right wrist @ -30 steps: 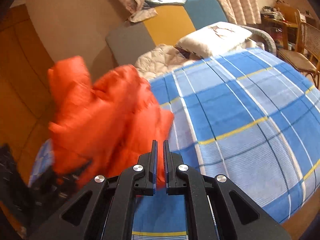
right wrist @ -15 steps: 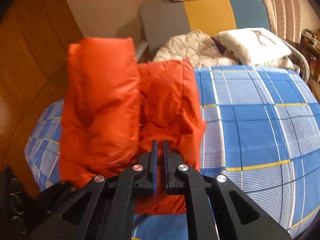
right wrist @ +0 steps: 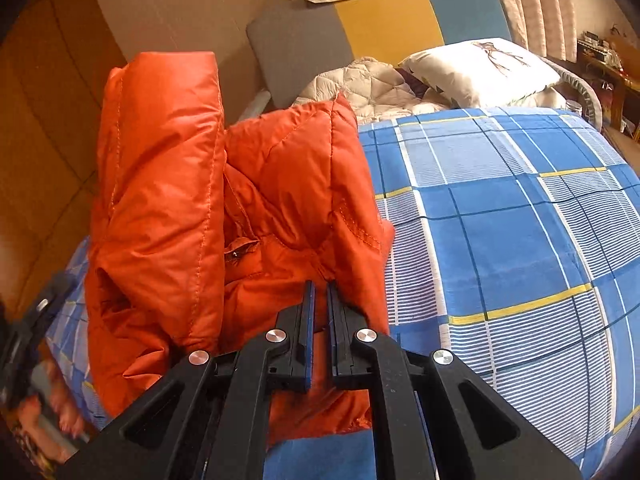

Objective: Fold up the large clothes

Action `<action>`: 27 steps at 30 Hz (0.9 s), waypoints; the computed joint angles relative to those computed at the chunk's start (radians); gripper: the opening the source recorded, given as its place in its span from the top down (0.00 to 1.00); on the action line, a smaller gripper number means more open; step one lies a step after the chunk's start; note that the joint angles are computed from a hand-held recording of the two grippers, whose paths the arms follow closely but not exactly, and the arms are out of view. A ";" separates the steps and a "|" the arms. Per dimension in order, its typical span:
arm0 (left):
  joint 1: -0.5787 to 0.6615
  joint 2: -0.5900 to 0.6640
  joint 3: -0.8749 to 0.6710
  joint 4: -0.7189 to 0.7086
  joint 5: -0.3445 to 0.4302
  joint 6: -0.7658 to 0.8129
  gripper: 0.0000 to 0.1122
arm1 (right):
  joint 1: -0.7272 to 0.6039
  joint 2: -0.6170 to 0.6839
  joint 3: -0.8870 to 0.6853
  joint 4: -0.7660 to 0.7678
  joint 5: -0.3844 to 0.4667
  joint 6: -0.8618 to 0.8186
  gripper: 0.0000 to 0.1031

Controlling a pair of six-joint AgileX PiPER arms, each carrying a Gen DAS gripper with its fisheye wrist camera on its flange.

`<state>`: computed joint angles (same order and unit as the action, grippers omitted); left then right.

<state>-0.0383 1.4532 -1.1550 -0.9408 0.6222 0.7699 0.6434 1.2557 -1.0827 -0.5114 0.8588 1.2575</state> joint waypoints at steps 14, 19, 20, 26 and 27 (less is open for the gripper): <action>-0.076 0.118 -0.058 -0.037 0.010 0.027 0.43 | 0.069 0.099 -0.295 -0.016 0.084 -0.053 0.34; -0.106 0.107 -0.096 0.010 0.038 0.035 0.43 | 0.006 0.098 -0.256 0.072 0.006 -0.113 0.82; -0.112 0.095 -0.094 0.002 0.044 0.050 0.42 | 0.022 0.091 -0.257 0.027 0.042 -0.066 0.86; -0.268 0.104 -0.113 0.271 -0.121 -0.157 0.28 | -0.057 0.024 -0.079 -0.010 0.026 0.091 0.87; -0.282 0.120 -0.121 0.293 -0.119 -0.190 0.28 | -0.085 0.015 -0.035 0.002 -0.018 0.101 0.87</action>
<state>-0.3205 1.5731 -1.2757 -0.6483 0.5033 0.5800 0.5580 1.2704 -1.1176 -0.5097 0.8409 1.3581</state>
